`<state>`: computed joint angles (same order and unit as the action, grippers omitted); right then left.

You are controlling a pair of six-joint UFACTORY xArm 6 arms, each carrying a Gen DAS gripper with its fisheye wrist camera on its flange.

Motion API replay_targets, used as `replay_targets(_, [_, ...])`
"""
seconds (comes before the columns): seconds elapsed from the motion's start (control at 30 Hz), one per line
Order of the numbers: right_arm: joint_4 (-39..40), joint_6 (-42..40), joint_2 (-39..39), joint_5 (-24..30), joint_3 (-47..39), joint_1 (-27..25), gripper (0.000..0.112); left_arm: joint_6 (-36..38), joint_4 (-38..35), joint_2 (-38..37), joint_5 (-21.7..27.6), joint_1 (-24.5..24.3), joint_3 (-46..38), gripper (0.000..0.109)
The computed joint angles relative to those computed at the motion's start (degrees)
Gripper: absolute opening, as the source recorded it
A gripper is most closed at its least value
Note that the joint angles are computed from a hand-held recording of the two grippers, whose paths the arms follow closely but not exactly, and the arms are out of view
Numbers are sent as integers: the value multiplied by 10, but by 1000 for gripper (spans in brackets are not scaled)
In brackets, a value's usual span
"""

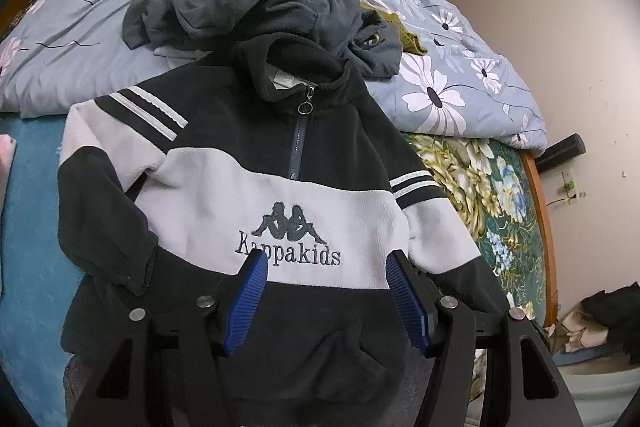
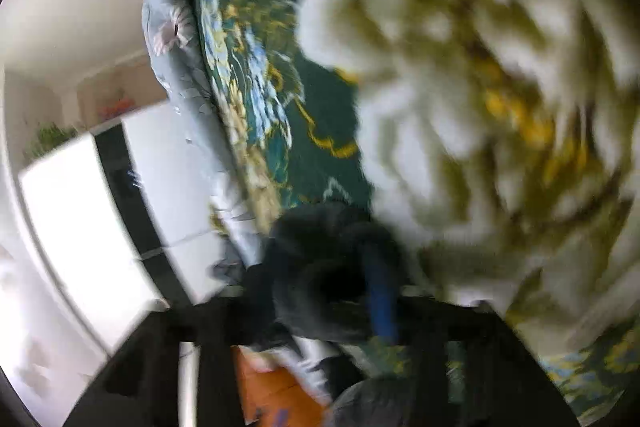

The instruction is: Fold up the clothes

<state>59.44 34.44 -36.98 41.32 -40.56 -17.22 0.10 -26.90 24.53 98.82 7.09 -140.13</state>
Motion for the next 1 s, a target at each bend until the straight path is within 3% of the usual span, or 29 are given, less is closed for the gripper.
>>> replay_targets(0.07, [-18,-17,30,17,-34,-8,11,-2,2,5,2,0,-7,66])
replay_targets(0.13, [-55,-35,71,38,-86,-18,10,-6,5,11,3,1,-16,66])
replay_targets(0.17, [-75,-46,92,43,-116,-22,3,-7,6,15,4,2,-20,66])
replay_targets(0.33, [-78,-184,181,-19,-257,-38,3,-19,15,36,12,5,-48,66])
replay_targets(0.4, [-65,-208,205,22,-294,-56,3,-23,16,35,9,5,-41,66])
replay_targets(0.53, [-64,-223,187,107,-268,-73,3,-25,23,36,8,3,-34,66])
replay_targets(0.63, [-43,-218,127,151,-181,-90,4,-27,27,45,19,-1,-46,66])
replay_targets(0.67, [-37,-213,104,162,-152,-97,7,-25,30,47,21,-4,-48,66])
replay_targets(0.73, [-23,-201,67,168,-101,-103,25,-23,36,53,27,-11,-58,66])
replay_targets(0.77, [-1,-201,57,173,-80,-105,50,-25,37,54,28,-13,-61,66])
replay_targets(0.8, [21,-205,50,181,-65,-107,56,-26,37,54,28,-16,-61,66])
replay_targets(1.0, [56,-292,38,208,-71,-62,56,-13,50,44,27,-39,-54,66])
